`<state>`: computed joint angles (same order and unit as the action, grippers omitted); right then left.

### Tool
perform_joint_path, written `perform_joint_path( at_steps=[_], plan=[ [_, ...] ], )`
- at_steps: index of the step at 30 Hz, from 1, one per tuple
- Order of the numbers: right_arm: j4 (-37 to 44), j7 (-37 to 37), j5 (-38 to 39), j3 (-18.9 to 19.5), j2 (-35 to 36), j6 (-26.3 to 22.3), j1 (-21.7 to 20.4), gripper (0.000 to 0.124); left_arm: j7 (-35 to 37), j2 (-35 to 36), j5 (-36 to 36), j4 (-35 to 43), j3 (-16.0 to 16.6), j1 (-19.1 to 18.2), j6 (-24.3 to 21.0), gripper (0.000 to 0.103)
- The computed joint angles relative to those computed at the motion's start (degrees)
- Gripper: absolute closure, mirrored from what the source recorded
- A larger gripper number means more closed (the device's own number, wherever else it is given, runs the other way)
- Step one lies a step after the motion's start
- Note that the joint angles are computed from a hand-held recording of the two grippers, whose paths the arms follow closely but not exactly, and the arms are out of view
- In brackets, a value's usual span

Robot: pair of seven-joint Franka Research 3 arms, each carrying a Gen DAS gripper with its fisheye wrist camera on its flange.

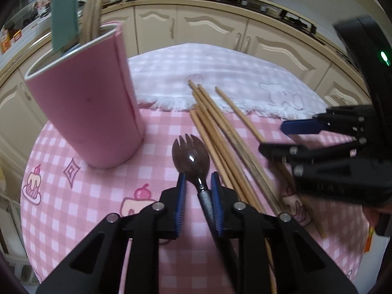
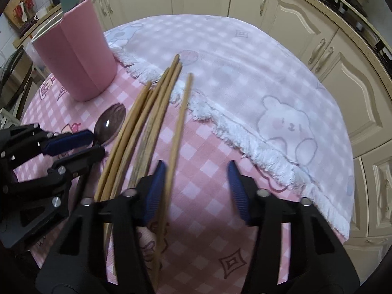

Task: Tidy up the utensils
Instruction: 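Grasp the brown spoon with the left gripper while the right gripper grasps a chopstick, then lift the spoon and chopstick over the pink cup and open both grippers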

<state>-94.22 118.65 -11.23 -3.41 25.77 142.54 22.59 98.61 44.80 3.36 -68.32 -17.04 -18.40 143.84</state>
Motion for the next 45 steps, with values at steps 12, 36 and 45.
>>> perform_joint_path(
  at_steps=[12,36,45],
  plan=[
    [7.5,-2.6,1.8,0.2,4.4,-3.6,0.3,0.118,-0.4,3.2,1.2,6.0,0.5,-1.1,-3.6,0.093],
    [-20.6,11.0,3.8,-11.2,-13.6,40.7,8.6,0.118,19.0,-13.8,-18.8,-24.9,-23.4,22.9,29.9,0.093],
    [-14.1,11.3,8.1,-31.2,-9.0,47.4,27.7,0.118,16.8,-11.3,-15.7,-20.0,-30.0,28.4,34.6,0.093]
  ],
)
